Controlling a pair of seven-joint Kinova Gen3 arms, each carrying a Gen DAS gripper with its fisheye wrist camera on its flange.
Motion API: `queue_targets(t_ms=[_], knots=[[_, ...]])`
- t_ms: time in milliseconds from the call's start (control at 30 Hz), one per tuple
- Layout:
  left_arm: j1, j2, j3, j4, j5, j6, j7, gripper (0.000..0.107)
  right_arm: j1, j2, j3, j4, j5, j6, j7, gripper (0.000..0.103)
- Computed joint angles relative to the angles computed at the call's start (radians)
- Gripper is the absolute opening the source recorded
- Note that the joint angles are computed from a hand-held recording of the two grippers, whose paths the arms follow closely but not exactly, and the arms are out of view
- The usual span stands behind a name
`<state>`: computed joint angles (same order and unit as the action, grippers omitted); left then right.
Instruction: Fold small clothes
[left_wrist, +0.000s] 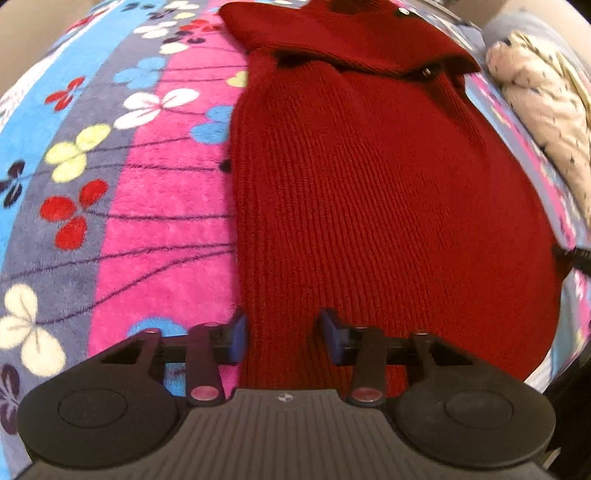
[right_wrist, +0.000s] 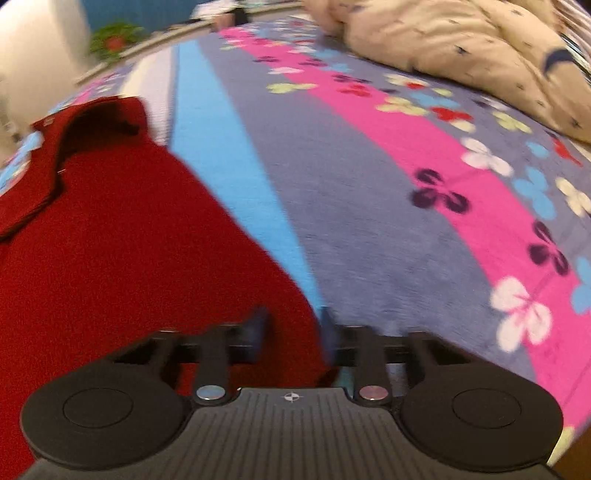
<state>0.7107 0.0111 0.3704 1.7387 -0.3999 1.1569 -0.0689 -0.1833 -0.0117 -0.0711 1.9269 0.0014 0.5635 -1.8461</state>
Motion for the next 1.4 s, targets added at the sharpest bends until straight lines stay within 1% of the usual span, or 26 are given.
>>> queue_targets(t_ms=[33, 67, 167, 267, 367, 433, 500, 567, 600, 633, 667, 700, 767, 800, 833, 867, 967, 1000, 1033, 1133, 1200, 1233, 1300, 1333, 1400], knots=[[0.003, 0.000, 0.003, 0.000, -0.005, -0.001, -0.003, 0.025, 0.002, -0.004, 0.000, -0.005, -0.018, 0.004, 0.031, 0.013], [0.009, 0.003, 0.008, -0.004, -0.020, 0.008, 0.005, 0.013, 0.002, -0.011, 0.005, 0.002, -0.032, -0.004, 0.054, 0.012], [0.030, -0.002, 0.021, -0.011, -0.059, 0.030, 0.031, 0.011, 0.016, -0.054, 0.025, 0.009, -0.123, -0.010, 0.101, 0.010], [0.062, -0.012, 0.047, -0.021, -0.119, 0.056, 0.071, 0.010, 0.041, -0.122, 0.036, 0.048, -0.142, -0.071, 0.064, 0.008], [0.092, -0.036, 0.079, -0.026, -0.177, 0.076, 0.125, 0.010, 0.042, -0.194, 0.059, 0.065, -0.183, -0.069, 0.069, 0.007], [0.097, -0.042, 0.092, -0.039, -0.175, 0.107, 0.155, 0.010, 0.053, -0.224, 0.057, 0.065, -0.180, -0.045, 0.049, 0.007], [0.091, -0.015, 0.088, -0.066, -0.138, 0.162, 0.138, 0.010, 0.057, -0.223, 0.074, 0.054, -0.191, 0.001, 0.041, 0.007], [0.082, 0.000, 0.063, -0.073, -0.096, 0.164, 0.095, 0.011, 0.063, -0.178, 0.084, 0.026, -0.191, 0.069, 0.015, 0.008], [0.080, 0.009, 0.055, -0.077, -0.083, 0.169, 0.080, 0.015, 0.055, -0.149, 0.085, 0.008, -0.174, 0.109, -0.008, 0.008], [0.083, 0.022, 0.052, -0.088, -0.086, 0.188, 0.081, 0.015, 0.060, -0.129, 0.067, -0.003, -0.145, 0.133, -0.048, 0.008], [0.095, 0.030, 0.050, -0.095, -0.106, 0.209, 0.097, 0.018, 0.083, -0.115, 0.032, -0.010, -0.112, 0.146, -0.088, 0.009], [0.119, 0.035, 0.041, -0.100, -0.142, 0.225, 0.120, 0.026, 0.118, -0.116, -0.014, -0.007, -0.080, 0.144, -0.129, 0.009], [0.134, 0.020, 0.051, -0.083, -0.205, 0.217, 0.171, 0.034, 0.184, -0.146, -0.107, 0.013, -0.004, 0.103, -0.203, 0.011], [0.139, 0.012, 0.052, -0.075, -0.229, 0.202, 0.185, 0.035, 0.200, -0.166, -0.134, 0.029, 0.029, 0.067, -0.223, 0.012], [0.140, 0.011, 0.053, -0.077, -0.245, 0.196, 0.189, 0.035, 0.204, -0.178, -0.144, 0.041, 0.046, 0.036, -0.226, 0.013], [0.144, 0.017, 0.057, -0.086, -0.259, 0.196, 0.193, 0.035, 0.189, -0.194, -0.135, 0.054, 0.049, 0.004, -0.213, 0.017], [0.148, 0.041, 0.049, -0.103, -0.283, 0.187, 0.189, 0.035, 0.207, -0.211, -0.152, 0.073, -0.024, -0.050, -0.108, 0.028], [0.150, 0.046, 0.043, -0.105, -0.295, 0.180, 0.191, 0.035, 0.190, -0.209, -0.141, 0.071, -0.055, -0.054, -0.067, 0.028], [0.154, 0.051, 0.037, -0.106, -0.309, 0.172, 0.199, 0.035, 0.157, -0.202, -0.110, 0.063, -0.085, -0.051, -0.027, 0.028], [0.169, 0.068, 0.025, -0.108, -0.366, 0.157, 0.246, 0.035, 0.108, -0.180, -0.084, 0.020, -0.176, -0.040, 0.095, 0.028], [0.187, 0.085, 0.017, -0.115, -0.417, 0.160, 0.276, 0.034, 0.025, -0.171, -0.027, -0.015, -0.238, -0.048, 0.177, 0.028], [0.198, 0.099, 0.014, -0.122, -0.444, 0.167, 0.287, 0.034, -0.021, -0.160, 0.008, -0.036, -0.266, -0.055, 0.217, 0.030], [0.222, 0.137, 0.011, -0.149, -0.496, 0.204, 0.286, 0.034, -0.114, -0.123, 0.068, -0.086, -0.325, -0.066, 0.299, 0.039], [0.247, 0.158, -0.003, -0.167, -0.513, 0.232, 0.274, 0.034, -0.160, -0.105, 0.105, -0.107, -0.354, -0.067, 0.339, 0.044], [0.337, 0.218, -0.069, -0.221, -0.546, 0.314, 0.207, 0.034, -0.253, -0.053, 0.172, -0.146, -0.411, -0.092, 0.421, 0.045]])
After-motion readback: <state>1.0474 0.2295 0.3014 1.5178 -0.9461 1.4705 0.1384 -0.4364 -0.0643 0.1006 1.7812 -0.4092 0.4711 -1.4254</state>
